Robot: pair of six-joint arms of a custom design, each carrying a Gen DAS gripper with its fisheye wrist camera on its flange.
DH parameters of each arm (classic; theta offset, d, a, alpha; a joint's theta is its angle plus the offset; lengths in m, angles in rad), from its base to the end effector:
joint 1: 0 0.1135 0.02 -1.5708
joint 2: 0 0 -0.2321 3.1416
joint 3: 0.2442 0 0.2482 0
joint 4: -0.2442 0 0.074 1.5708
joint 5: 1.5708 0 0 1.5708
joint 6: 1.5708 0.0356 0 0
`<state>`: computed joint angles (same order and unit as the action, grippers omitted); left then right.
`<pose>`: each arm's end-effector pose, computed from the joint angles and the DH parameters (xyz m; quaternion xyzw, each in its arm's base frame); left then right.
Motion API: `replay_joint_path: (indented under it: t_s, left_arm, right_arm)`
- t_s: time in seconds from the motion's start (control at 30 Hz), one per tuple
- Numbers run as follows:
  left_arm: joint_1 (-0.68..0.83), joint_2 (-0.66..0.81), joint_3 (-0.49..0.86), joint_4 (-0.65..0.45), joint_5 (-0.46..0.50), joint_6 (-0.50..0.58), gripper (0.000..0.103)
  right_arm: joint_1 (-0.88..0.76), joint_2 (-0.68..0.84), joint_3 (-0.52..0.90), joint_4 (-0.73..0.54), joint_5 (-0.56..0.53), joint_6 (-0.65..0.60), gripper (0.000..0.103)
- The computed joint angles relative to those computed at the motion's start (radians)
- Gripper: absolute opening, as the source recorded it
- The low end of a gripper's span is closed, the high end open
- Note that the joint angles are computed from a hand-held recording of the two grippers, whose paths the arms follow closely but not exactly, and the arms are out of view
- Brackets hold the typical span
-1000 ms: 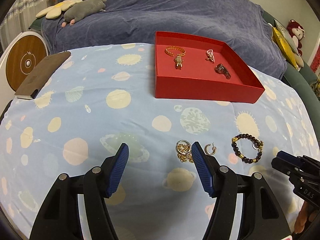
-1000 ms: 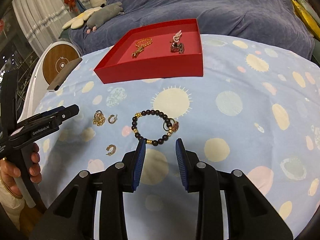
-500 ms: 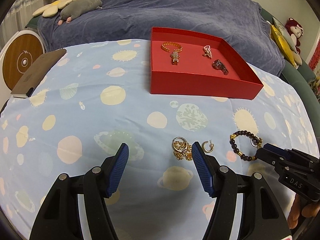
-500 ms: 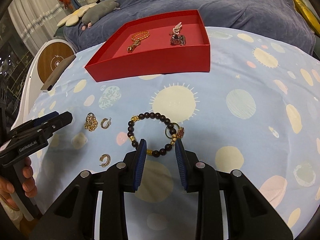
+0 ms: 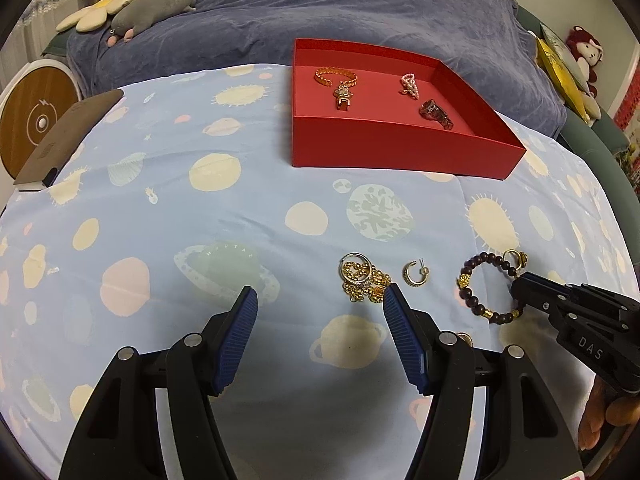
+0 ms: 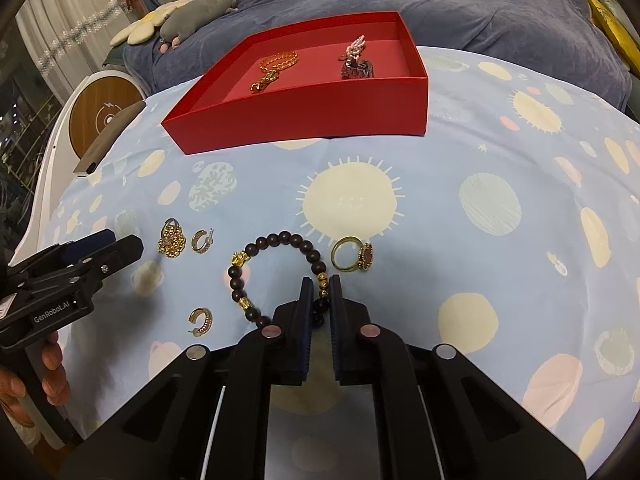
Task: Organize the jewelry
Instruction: 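Grasp the dark beaded bracelet with the right tool, then grasp a small ring with the left tool while the right tool holds the bracelet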
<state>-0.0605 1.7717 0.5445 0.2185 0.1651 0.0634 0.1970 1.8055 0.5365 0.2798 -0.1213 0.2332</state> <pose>0.2613 -0.0217 0.0421 0.0821 0.9542 -0.0788 0.2765 0.2570 0.0557 0.0358 -0.0001 0.9564 0.1178 0.2672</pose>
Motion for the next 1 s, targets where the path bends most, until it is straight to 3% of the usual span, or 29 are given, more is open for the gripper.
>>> replay_joint_path:
  t_s: [0.27,0.47,0.53,0.6,0.63,1.0]
  left_arm:
    - [-0.050,0.110,0.058,0.066,-0.023,-0.045,0.061]
    - [-0.085,0.154,0.069,0.126,-0.079,-0.050,0.043]
    - [-0.085,0.151,0.067,0.127,-0.072,-0.045,0.035]
    - [-0.088,0.149,0.067,0.124,-0.063,-0.033,0.020]
    - [-0.090,0.148,0.066,0.121,-0.062,-0.029,0.019]
    - [-0.017,0.010,0.020,0.052,0.032,-0.019,0.017]
  right_arm:
    - [-0.007,-0.107,-0.051,-0.019,-0.033,-0.005,0.007]
    - [-0.021,-0.108,-0.053,-0.025,-0.049,-0.012,0.007]
    - [-0.022,-0.110,-0.055,-0.027,-0.050,-0.013,0.007]
    - [-0.021,-0.114,-0.057,-0.028,-0.050,-0.012,0.007]
    - [-0.020,-0.116,-0.058,-0.027,-0.049,-0.013,0.007]
    - [-0.023,-0.209,-0.077,-0.049,-0.061,-0.009,0.007]
